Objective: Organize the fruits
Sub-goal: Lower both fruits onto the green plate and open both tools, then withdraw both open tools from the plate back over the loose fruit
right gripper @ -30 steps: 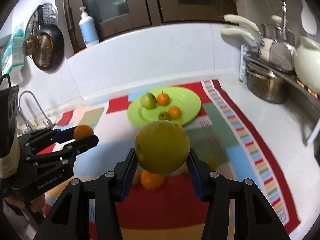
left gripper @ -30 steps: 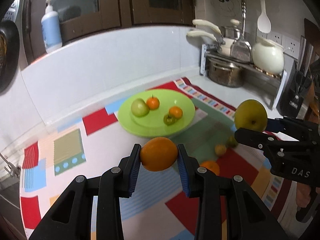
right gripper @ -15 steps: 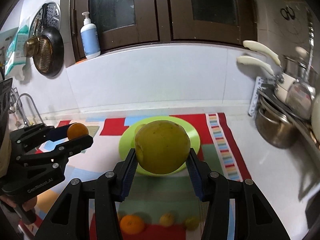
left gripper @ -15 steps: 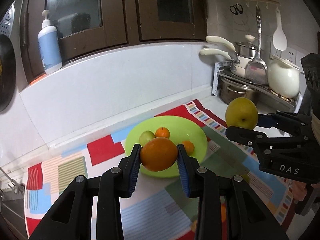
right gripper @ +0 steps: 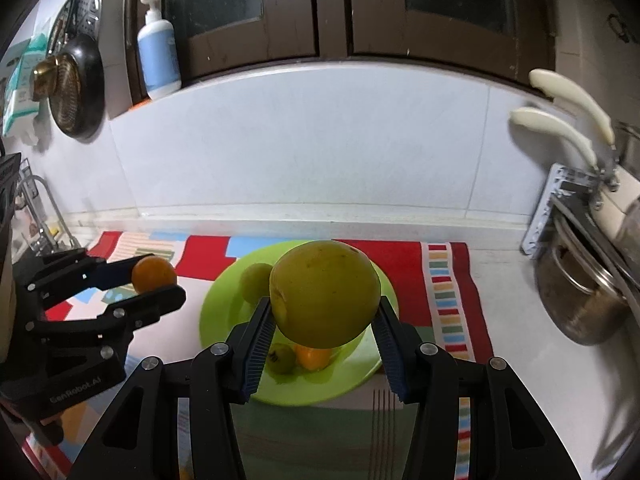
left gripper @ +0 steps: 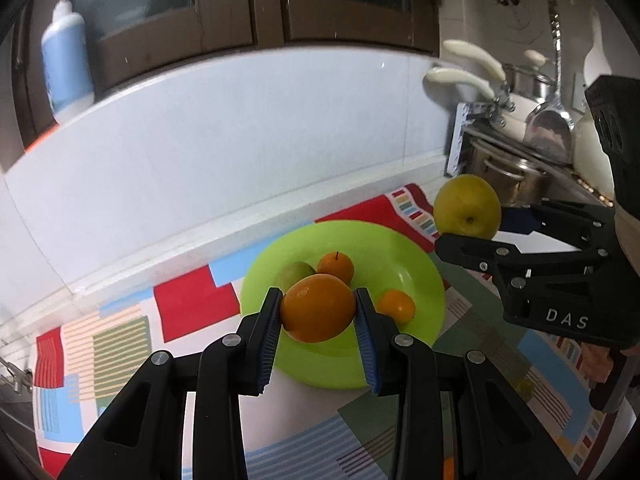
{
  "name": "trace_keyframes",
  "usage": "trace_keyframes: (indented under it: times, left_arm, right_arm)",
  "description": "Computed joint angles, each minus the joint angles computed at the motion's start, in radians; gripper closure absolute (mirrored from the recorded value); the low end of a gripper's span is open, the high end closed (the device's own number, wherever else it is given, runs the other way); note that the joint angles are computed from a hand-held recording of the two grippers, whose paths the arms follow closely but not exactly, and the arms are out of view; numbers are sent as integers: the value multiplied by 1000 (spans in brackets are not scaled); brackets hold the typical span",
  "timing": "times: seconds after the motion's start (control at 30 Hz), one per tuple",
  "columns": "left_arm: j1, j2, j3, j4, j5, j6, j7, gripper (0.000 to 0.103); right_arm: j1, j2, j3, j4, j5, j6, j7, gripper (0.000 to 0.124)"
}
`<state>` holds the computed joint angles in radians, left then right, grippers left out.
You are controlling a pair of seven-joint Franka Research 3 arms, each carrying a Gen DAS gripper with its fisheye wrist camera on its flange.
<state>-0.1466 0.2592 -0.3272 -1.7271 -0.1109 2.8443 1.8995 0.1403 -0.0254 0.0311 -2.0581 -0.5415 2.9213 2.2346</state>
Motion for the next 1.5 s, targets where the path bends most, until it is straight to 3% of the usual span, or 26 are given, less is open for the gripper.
trace_keyframes:
  times: [0.3, 0.6, 0.7, 0.87, 1.07, 1.37, 1.5]
  left_arm:
    - [-32, 105, 23, 108, 86, -72, -61, 68]
    - [-33, 170, 17, 170, 119, -118, -63, 68]
    - [-30, 171, 13, 170, 118, -109, -59, 54]
    - [-32, 144, 26, 141, 135, -72, -85, 47]
    - [-11, 71, 18, 59, 122, -19, -93, 38]
    - [28, -88, -13, -116, 5, 72, -10, 27]
    - [25, -164, -11, -191, -90, 116, 74, 22]
  right_arm:
    - [30, 109, -36, 70, 231, -16, -245, 74]
    - [52, 186, -66, 122, 392, -38, -390, 74]
    - [59, 201, -73, 138, 427, -51, -413, 73]
    - [108, 180, -130, 112, 297, -25, -286, 65]
    - [126, 94, -155, 49, 4, -16, -7, 58]
    - [36, -74, -32, -58, -376, -66, 378, 50]
    - [-18, -148, 43, -101, -448, -111, 474, 46]
